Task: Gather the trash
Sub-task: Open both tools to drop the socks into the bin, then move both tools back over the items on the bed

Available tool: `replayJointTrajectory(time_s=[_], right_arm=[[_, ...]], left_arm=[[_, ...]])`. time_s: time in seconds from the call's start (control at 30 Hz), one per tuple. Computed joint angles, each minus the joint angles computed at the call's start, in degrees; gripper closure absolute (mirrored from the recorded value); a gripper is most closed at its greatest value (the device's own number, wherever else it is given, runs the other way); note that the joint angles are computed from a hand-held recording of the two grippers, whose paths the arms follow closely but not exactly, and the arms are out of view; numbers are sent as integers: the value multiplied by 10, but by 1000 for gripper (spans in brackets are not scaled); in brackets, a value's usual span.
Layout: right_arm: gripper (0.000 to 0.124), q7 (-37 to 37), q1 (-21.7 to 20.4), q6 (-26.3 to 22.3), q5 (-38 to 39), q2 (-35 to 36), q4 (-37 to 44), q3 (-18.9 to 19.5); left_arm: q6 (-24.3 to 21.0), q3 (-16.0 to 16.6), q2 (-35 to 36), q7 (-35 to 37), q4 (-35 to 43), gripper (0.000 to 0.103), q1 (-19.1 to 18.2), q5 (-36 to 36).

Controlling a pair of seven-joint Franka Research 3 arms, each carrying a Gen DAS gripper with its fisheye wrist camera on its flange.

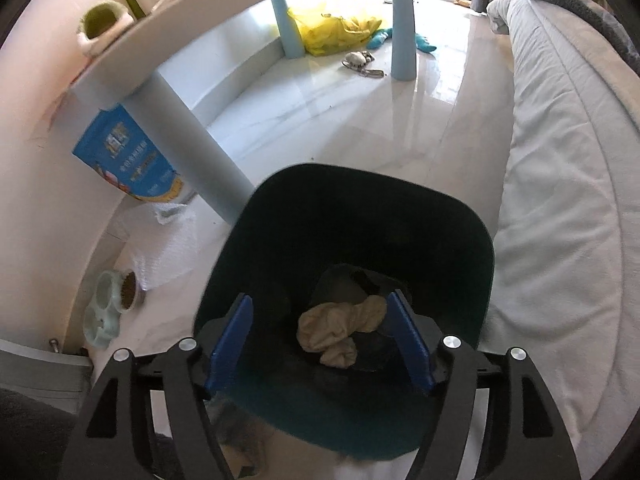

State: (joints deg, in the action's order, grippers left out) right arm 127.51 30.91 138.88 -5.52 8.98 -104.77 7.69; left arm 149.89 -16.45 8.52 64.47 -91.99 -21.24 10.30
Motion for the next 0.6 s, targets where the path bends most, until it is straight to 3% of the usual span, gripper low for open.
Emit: replayJointTrajectory(time_s=[0.3, 0.6], right_arm=[[44, -9, -8, 38, -18, -62, -29, 7], [42, 9, -43, 64, -63, -142, -89, 23]], left_arm=[[-8, -2, 16, -10, 32, 5, -26, 47], [-30, -13, 56, -11, 91, 5, -52, 34]])
